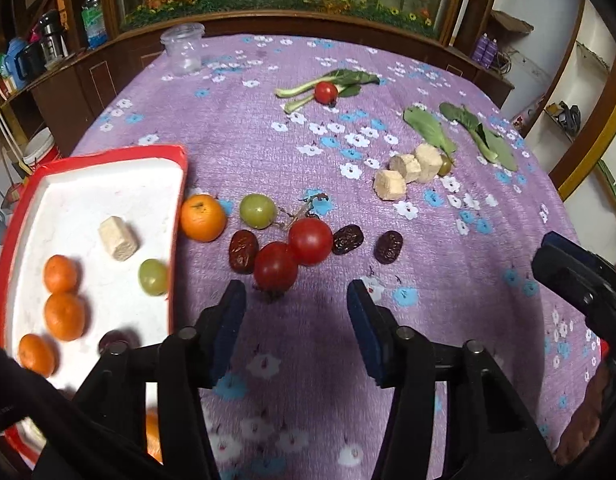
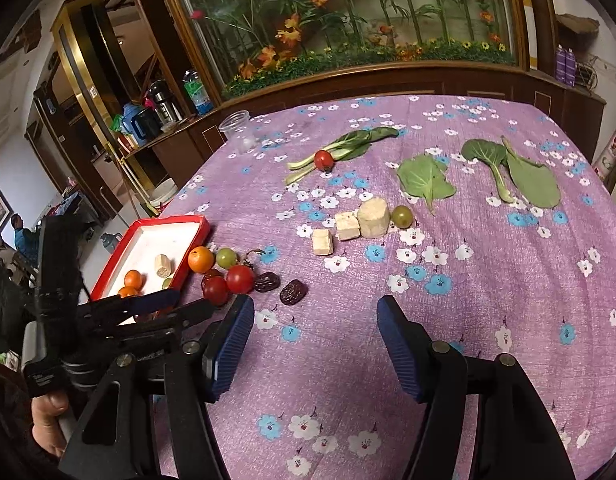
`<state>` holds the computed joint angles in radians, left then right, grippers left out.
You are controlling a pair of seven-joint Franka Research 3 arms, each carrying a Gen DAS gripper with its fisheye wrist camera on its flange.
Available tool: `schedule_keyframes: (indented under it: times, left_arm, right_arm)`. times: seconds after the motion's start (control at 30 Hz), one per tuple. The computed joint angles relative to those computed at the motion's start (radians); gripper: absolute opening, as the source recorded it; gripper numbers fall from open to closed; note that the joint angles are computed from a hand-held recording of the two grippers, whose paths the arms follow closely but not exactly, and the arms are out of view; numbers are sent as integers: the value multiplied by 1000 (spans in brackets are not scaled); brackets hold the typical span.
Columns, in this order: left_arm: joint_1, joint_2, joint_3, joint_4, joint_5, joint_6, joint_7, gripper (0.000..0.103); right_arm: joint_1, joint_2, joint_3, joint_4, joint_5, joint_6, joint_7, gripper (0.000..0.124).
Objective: Organize fruits
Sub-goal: 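Grasp a red tomato beside the dates with the left tool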
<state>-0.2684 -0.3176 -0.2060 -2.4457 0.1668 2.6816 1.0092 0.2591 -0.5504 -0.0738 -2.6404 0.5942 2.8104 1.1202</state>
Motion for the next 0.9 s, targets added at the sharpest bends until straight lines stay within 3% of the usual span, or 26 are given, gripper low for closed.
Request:
schedule_keyframes:
  times: [0.17, 0.4, 0.47, 0.63, 0.9]
  left_arm:
    - [8, 58, 2, 33, 5, -4, 14, 36]
    - [47, 91, -27, 67, 111, -41, -66, 33]
    - [41, 108, -16, 75, 92, -52, -56, 33]
    - [52, 112, -28, 73, 147, -53, -94, 27]
    - [56, 77, -35, 47, 203, -44, -155, 27]
  right_arm:
    - [8, 33, -8, 12, 11, 7, -6, 65]
    - [11, 63, -8, 25, 27, 12, -18, 65]
    - [8, 70, -4, 29, 27, 11, -16, 65]
    - [10, 73, -1, 32, 29, 13, -23, 65]
    - [9, 102, 1, 53, 35, 7, -27, 60]
